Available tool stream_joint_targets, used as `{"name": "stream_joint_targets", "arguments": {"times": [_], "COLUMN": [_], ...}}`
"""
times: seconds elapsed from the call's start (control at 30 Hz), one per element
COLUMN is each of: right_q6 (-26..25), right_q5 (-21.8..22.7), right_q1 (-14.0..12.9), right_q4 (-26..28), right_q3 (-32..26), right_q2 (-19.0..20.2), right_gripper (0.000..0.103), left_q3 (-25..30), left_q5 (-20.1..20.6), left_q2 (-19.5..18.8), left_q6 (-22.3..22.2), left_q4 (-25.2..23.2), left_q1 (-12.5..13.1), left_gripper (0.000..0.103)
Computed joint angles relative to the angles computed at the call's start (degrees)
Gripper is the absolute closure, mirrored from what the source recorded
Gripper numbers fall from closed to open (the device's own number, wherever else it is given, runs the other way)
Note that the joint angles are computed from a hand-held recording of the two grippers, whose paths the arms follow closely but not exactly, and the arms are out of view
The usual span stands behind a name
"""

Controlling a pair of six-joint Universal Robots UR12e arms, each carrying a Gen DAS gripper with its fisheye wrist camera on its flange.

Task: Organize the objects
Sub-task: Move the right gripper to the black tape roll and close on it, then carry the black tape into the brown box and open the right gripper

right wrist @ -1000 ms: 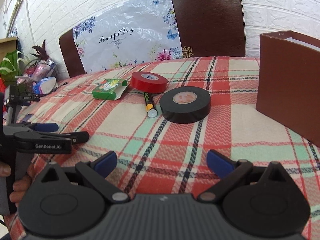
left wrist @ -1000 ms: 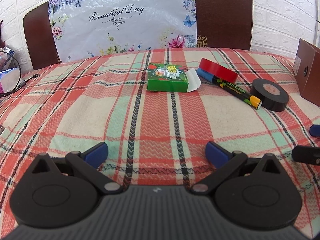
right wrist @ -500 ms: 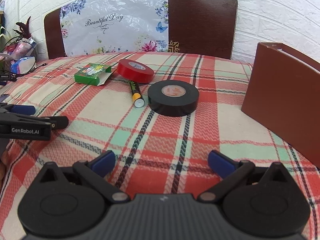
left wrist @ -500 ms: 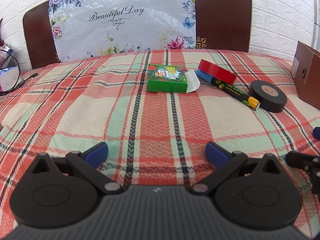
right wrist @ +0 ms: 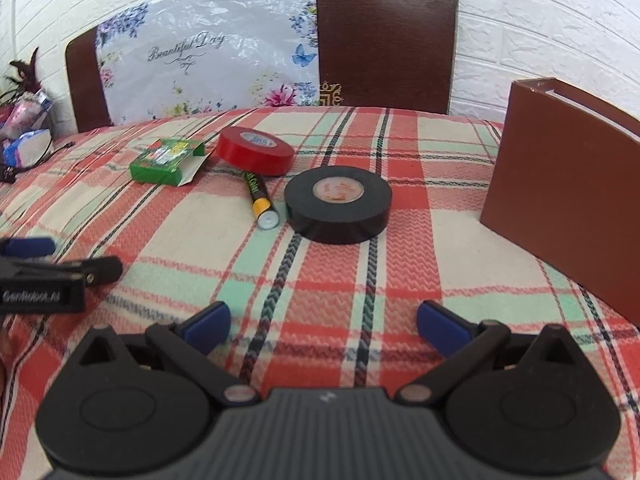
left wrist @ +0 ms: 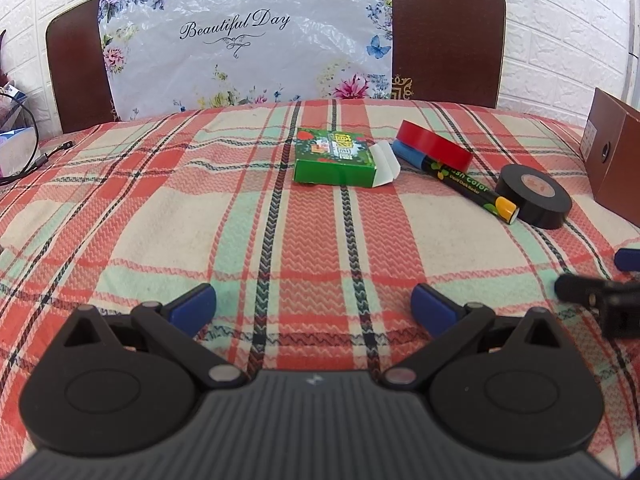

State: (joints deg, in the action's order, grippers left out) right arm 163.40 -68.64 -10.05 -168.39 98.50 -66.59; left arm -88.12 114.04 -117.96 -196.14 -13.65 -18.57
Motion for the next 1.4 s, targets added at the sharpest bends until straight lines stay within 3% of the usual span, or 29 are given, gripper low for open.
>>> {"name": "stream_joint_targets", "arguments": {"times": [0.1,0.37,0.43,0.5,0.6,0.8,0.87,0.9,0.93,1.03,1.1,1.17,1.27,1.37,1.4], "right_q6": [3.1,1.5,-0.3,-2.8,-4.0,-6.4,-7.7,-8.7,-9.7,-10.9,-11.8,-12.5,-12.0,-12.2,-12.3], "right_q5": [-3.2,-6.3,-4.9,-3.1,-3.4,3.1,5.4,6.4,7.0,7.0,6.7,6.8,6.1,7.0,7.1], "right_q1": [0.6,2.4,2.6,2.5,2.5,-1.1,-2.7,-3.5,-4.1,-4.7,-4.5,-4.4,-4.4,-4.3,-4.2], "right_q4": [-1.5,-2.1,-1.4,-1.9,-2.3,-0.3,0.1,-0.4,-1.3,-4.3,-4.1,-3.9,-4.5,-0.9,-0.1], "right_q3": [-1.0,-6.6,-7.6,-7.2,-5.8,2.5,6.3,8.2,9.9,12.7,12.3,11.7,10.8,8.3,7.5], "right_q2": [0.9,5.0,5.6,5.4,4.5,-1.9,-4.9,-6.3,-7.4,-8.9,-8.8,-8.6,-7.8,-6.7,-6.2], "right_gripper": [0.000,0.002,0.009,0.027,0.028,0.028,0.032,0.047,0.057,0.067,0.067,0.065,0.041,0.033,0.026], "left_q3": [0.0,0.1,0.1,0.1,0.1,-0.4,-0.6,-0.8,-0.9,0.0,1.6,3.1,6.2,9.7,11.0], "left_q5": [0.0,0.1,0.1,0.1,0.1,-0.8,-2.4,-4.1,-6.9,-19.4,-25.4,-27.3,-26.6,-28.7,-29.6], "left_q2": [0.0,-0.1,-0.1,-0.1,-0.1,0.3,1.2,1.7,2.2,2.9,2.5,1.9,0.3,-1.6,-2.2], "left_q6": [0.0,0.0,0.0,0.0,0.0,-0.3,-1.7,-2.5,-2.9,-3.6,-4.8,-5.1,-4.9,-5.1,-4.6], "left_q4": [0.0,0.0,0.0,0.0,0.0,-0.1,-1.8,-2.4,-2.6,-4.6,-6.9,-7.8,-10.0,-14.2,-16.5], "left_q1": [0.0,0.0,0.0,0.0,0.0,0.1,0.1,0.1,0.1,0.5,0.6,0.3,-0.2,0.0,0.0], "left_gripper": [0.000,0.000,0.000,0.000,0.000,0.000,0.000,0.000,0.000,0.000,0.001,0.005,0.005,0.020,0.029]}}
